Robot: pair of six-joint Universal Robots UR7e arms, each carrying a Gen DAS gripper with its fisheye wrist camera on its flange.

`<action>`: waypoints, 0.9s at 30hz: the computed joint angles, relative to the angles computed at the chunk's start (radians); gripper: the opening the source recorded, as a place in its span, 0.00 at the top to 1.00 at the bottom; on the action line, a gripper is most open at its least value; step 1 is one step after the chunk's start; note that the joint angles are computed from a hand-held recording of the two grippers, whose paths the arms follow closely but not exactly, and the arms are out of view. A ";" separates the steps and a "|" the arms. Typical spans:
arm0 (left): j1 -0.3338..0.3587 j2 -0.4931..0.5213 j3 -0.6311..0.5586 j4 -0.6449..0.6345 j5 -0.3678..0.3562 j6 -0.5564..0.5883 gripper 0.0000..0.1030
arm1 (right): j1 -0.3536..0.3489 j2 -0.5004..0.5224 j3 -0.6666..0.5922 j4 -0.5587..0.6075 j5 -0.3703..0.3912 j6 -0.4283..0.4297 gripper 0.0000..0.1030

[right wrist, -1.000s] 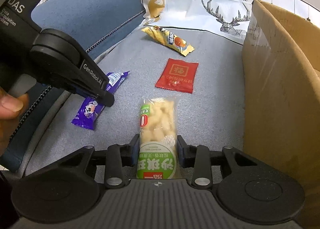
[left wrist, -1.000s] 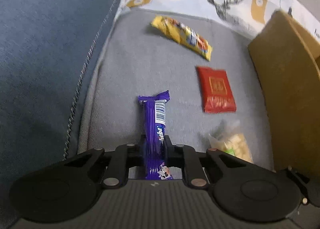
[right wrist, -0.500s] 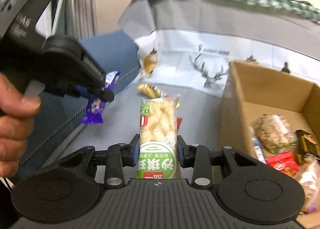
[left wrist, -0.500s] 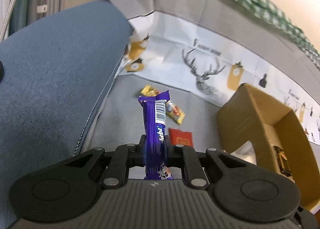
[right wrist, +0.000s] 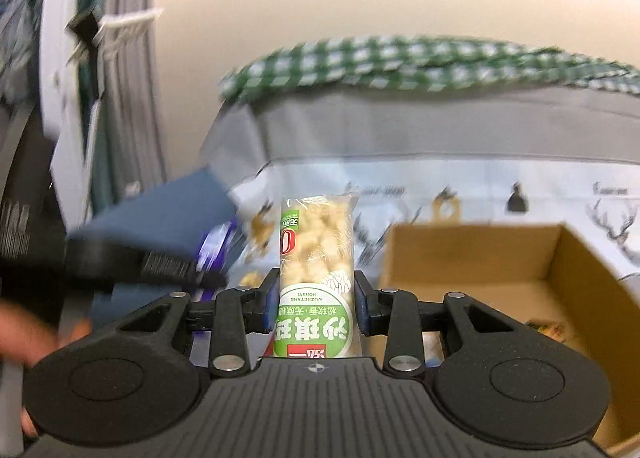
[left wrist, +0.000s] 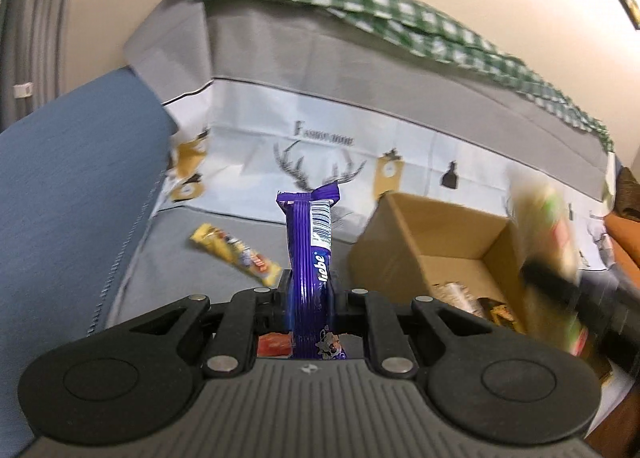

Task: Organize snacks
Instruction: 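Lift the chocolate bar and peanut bar with both grippers above the box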

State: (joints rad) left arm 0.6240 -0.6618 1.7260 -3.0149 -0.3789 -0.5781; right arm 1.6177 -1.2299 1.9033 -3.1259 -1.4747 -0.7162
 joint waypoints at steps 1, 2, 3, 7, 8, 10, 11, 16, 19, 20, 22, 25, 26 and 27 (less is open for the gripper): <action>0.000 0.011 -0.012 -0.019 -0.006 0.020 0.84 | -0.006 0.004 -0.029 0.003 0.006 0.003 0.63; -0.001 0.023 -0.023 -0.039 -0.013 0.040 0.84 | -0.012 0.010 -0.058 0.004 0.008 -0.003 0.63; -0.001 0.037 -0.037 -0.064 -0.019 0.063 0.84 | -0.019 0.009 -0.079 0.013 0.010 -0.013 0.63; 0.002 0.088 -0.094 -0.131 -0.035 0.150 0.84 | -0.060 0.034 -0.161 0.008 -0.007 -0.041 0.63; 0.003 0.100 -0.108 -0.147 -0.039 0.170 0.84 | -0.072 0.036 -0.168 0.002 -0.017 -0.034 0.63; 0.005 0.130 -0.143 -0.184 -0.045 0.219 0.84 | -0.097 0.035 -0.176 0.009 -0.049 0.008 0.63; 0.006 0.144 -0.159 -0.202 -0.045 0.243 0.84 | -0.103 0.033 -0.183 0.033 -0.073 0.027 0.63; 0.017 0.206 -0.242 -0.255 -0.083 0.306 0.84 | -0.126 0.023 -0.203 0.066 -0.091 0.021 0.64; 0.022 0.244 -0.294 -0.290 -0.112 0.353 0.84 | -0.132 0.025 -0.205 0.060 -0.086 -0.026 0.64; 0.023 0.256 -0.311 -0.304 -0.125 0.369 0.84 | -0.133 0.023 -0.203 0.058 -0.086 -0.039 0.64; 0.024 0.281 -0.343 -0.337 -0.153 0.415 0.84 | -0.131 0.028 -0.201 0.039 -0.082 -0.070 0.64; 0.025 0.310 -0.381 -0.360 -0.186 0.468 0.84 | -0.131 0.039 -0.206 -0.004 -0.089 -0.118 0.64; 0.026 0.320 -0.395 -0.364 -0.198 0.485 0.84 | -0.133 0.040 -0.209 -0.006 -0.088 -0.117 0.64; 0.027 0.328 -0.406 -0.364 -0.208 0.498 0.84 | -0.135 0.040 -0.213 -0.005 -0.088 -0.115 0.64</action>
